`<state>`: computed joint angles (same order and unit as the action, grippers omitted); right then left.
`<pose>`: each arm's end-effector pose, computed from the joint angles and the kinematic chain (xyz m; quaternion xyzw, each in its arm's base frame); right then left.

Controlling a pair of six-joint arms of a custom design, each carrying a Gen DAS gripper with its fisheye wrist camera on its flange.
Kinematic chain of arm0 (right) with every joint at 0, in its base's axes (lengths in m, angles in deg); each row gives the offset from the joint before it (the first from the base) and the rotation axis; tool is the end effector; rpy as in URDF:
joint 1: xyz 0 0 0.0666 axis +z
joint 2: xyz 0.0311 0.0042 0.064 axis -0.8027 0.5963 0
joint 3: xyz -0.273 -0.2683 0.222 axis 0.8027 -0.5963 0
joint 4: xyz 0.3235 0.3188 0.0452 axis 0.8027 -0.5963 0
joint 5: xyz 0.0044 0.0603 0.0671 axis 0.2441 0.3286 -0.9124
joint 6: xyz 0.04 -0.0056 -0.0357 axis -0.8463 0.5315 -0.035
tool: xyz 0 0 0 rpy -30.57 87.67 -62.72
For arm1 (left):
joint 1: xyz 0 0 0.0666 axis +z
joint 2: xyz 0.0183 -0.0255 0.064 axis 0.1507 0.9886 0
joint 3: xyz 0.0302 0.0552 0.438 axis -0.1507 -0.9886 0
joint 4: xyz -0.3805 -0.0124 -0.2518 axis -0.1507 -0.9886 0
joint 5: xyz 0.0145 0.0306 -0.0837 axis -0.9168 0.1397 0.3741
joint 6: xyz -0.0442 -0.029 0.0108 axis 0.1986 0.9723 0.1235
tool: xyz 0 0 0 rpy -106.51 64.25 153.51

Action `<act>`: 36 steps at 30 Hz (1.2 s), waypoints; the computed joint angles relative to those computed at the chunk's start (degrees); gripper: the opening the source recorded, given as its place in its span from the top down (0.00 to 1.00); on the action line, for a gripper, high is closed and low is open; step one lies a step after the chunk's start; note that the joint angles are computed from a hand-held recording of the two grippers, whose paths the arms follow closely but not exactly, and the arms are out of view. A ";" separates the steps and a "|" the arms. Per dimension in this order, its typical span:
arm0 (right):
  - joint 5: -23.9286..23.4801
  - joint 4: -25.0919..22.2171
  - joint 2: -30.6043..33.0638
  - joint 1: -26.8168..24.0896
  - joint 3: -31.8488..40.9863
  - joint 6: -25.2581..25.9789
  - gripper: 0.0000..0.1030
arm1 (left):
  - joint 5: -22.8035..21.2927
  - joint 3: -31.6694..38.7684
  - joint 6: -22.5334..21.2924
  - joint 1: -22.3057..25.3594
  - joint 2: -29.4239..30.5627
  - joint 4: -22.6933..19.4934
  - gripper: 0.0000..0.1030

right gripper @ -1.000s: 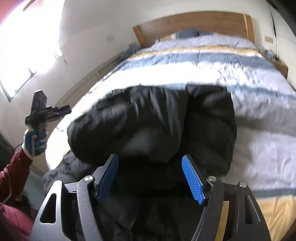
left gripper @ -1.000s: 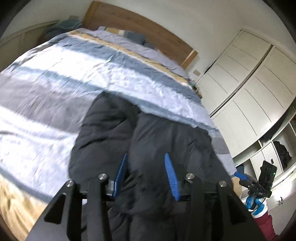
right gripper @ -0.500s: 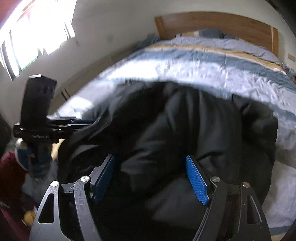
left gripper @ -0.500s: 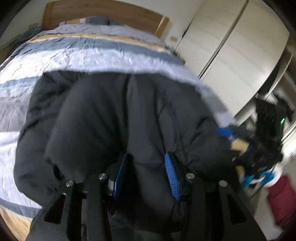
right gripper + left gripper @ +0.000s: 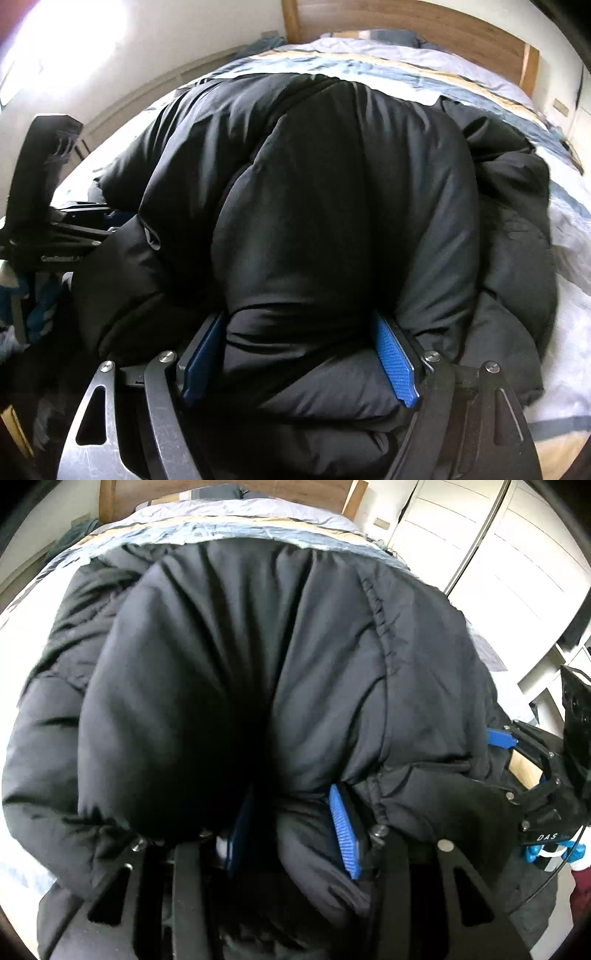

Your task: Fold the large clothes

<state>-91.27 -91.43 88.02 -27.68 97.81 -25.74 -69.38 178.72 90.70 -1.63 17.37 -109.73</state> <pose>0.6508 0.3172 0.5447 -0.2242 0.9321 0.1137 0.2606 0.6498 -0.1267 0.5665 0.0868 0.9570 -0.1386 0.2394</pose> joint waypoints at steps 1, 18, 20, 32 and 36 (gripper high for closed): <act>1.00 -1.13 -0.48 0.22 0.26 -0.55 0.26 | -0.69 -0.45 -0.22 -0.25 -0.92 -0.32 0.61; 0.43 3.22 -33.41 -5.62 -29.33 -14.97 0.12 | 6.68 -18.85 2.08 13.88 -22.52 -1.84 0.39; 0.47 2.04 -36.05 -6.79 -32.86 -17.10 0.11 | 7.66 -21.56 1.61 17.59 -24.73 -2.38 0.37; -16.26 6.87 -43.22 -12.08 -52.01 -32.34 0.01 | 27.37 -37.55 6.97 35.89 -29.20 -8.60 0.34; -20.18 9.72 -43.17 -11.50 -54.22 -35.56 0.01 | 40.05 -42.09 6.80 38.71 -30.85 -8.61 0.34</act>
<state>-111.45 -81.71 44.85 -39.18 43.59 -61.29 -29.33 136.63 97.50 37.08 -13.48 -118.34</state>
